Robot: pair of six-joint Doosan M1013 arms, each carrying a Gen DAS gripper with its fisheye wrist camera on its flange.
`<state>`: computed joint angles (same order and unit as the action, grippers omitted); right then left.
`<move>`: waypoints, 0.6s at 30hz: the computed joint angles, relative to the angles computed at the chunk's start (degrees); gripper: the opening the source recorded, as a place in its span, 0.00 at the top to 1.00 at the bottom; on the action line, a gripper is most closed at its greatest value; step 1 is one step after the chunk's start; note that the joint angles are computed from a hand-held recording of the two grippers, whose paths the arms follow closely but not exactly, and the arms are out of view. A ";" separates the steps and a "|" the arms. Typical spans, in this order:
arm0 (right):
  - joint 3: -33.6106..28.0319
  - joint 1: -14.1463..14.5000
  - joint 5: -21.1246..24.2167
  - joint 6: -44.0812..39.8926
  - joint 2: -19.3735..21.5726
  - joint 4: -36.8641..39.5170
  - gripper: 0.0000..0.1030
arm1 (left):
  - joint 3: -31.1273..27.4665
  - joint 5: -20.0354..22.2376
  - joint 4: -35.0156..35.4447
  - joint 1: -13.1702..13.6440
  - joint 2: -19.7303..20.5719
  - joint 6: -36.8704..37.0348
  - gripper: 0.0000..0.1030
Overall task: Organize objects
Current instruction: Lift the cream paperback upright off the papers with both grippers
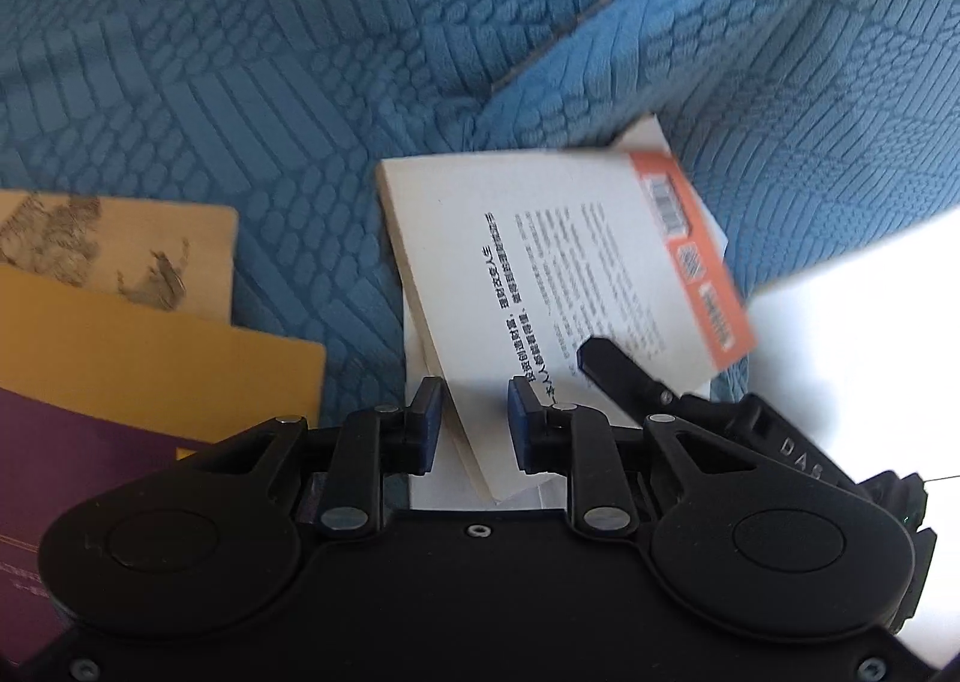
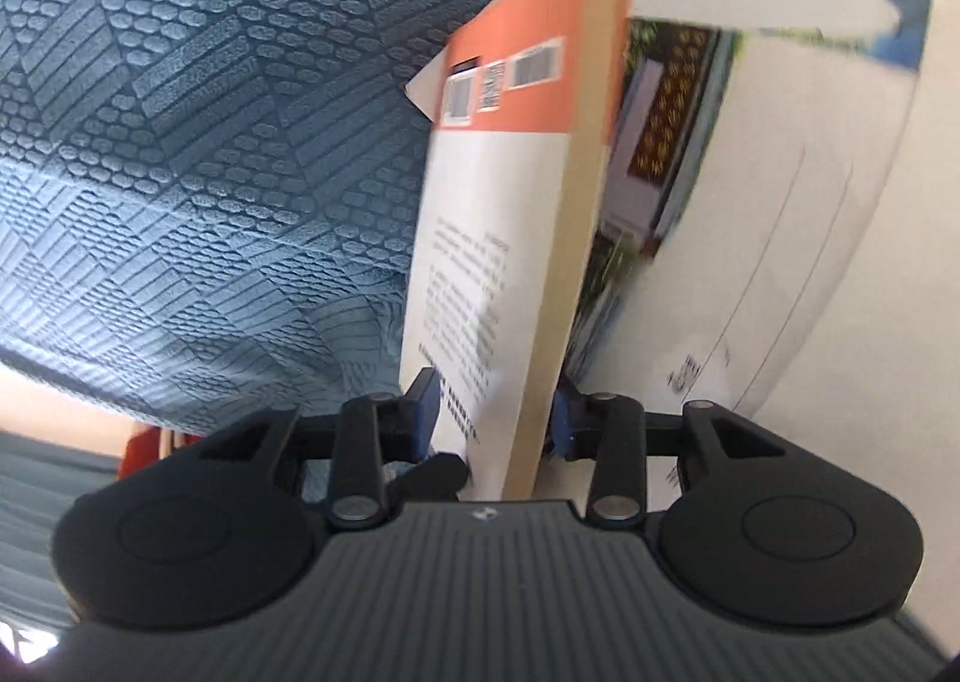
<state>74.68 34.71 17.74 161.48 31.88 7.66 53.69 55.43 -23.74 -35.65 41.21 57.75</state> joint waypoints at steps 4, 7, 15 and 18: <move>0.30 0.49 -0.60 6.38 -0.08 -4.51 0.77 | 0.96 -1.44 -2.43 0.71 -0.80 0.41 0.77; 1.67 0.66 -4.11 7.91 -1.12 -7.71 0.81 | 1.80 -2.76 -5.33 1.58 -1.53 0.58 0.66; 2.87 0.31 -6.35 3.83 -2.57 -5.28 0.81 | 3.92 -6.13 -15.37 3.44 -2.12 2.07 0.48; 3.80 0.07 -6.91 1.03 -3.29 -1.98 0.81 | 4.70 -5.61 -23.03 4.04 -1.38 3.41 0.48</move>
<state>78.49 34.78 10.83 162.52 28.58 5.68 58.39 49.82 -46.76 -31.61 39.83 61.15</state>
